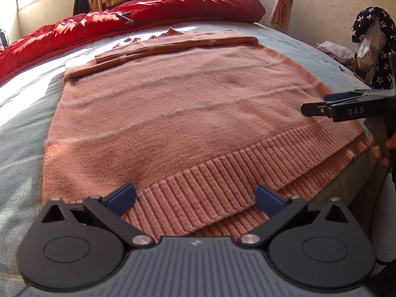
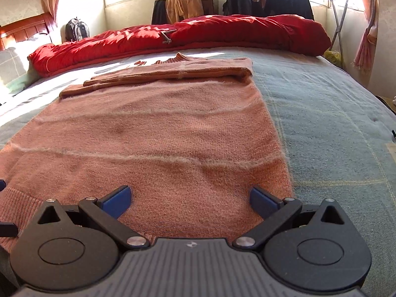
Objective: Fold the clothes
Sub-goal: 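Move both open grippers over the sweater toward its ribbed hem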
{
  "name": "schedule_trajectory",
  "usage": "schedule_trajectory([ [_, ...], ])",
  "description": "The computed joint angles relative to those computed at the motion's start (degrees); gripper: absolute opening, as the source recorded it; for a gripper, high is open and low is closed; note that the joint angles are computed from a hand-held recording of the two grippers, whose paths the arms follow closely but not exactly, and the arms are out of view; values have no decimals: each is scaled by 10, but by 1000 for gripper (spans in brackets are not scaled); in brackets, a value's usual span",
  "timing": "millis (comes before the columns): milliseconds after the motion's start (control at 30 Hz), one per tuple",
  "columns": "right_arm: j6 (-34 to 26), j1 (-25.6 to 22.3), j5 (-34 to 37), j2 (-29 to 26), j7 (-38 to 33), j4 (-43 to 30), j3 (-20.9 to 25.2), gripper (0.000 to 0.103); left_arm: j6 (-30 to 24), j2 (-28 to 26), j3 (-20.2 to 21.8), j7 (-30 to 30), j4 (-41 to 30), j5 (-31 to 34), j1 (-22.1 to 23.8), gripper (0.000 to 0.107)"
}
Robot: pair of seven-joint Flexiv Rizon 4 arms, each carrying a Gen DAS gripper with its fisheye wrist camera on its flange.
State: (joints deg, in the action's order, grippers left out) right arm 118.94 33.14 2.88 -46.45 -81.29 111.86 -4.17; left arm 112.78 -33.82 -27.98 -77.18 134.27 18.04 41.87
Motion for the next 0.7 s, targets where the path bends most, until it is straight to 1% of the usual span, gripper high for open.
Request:
schedule_trajectory([
  [33, 20, -7, -8, -3, -11, 10, 4, 103, -1, 1, 0, -2, 0, -2, -1, 102],
  [67, 28, -7, -10, -1, -20, 17, 3, 103, 1, 4, 1, -6, 0, -6, -4, 102],
  [133, 19, -9, -2, 14, -21, 26, 4, 103, 7, 7, -4, -16, 2, -6, -1, 102],
  [167, 19, -29, -10, 20, -11, 26, 23, 103, 10, 5, -18, -22, 3, 1, 13, 102],
  [233, 53, -77, -41, 17, 9, 15, 67, 103, 14, 1, -43, -33, 3, 14, 38, 102],
  [267, 63, -90, -54, 12, 16, 6, 76, 103, 13, 3, -51, -38, 3, 17, 46, 102],
  [300, 61, -101, -70, 8, 25, -10, 83, 103, 10, 6, -54, -41, 3, 18, 49, 102],
  [400, 13, -118, -115, -18, 54, -85, 87, 103, 7, 16, -58, -45, 4, 21, 51, 102],
  [467, -35, -141, -153, -50, 87, -154, 104, 103, 8, 20, -62, -47, 7, 24, 54, 102],
  [533, -92, -185, -207, -91, 125, -226, 153, 103, 6, 23, -62, -49, 8, 24, 56, 102],
  [600, -142, -221, -238, -127, 156, -281, 201, 103, 5, 25, -61, -50, 9, 24, 57, 102],
  [633, -154, -239, -247, -145, 164, -301, 225, 103, 5, 26, -58, -50, 9, 24, 56, 102],
  [700, -135, -250, -249, -160, 169, -311, 231, 103, 8, 26, -52, -50, 8, 23, 54, 102],
])
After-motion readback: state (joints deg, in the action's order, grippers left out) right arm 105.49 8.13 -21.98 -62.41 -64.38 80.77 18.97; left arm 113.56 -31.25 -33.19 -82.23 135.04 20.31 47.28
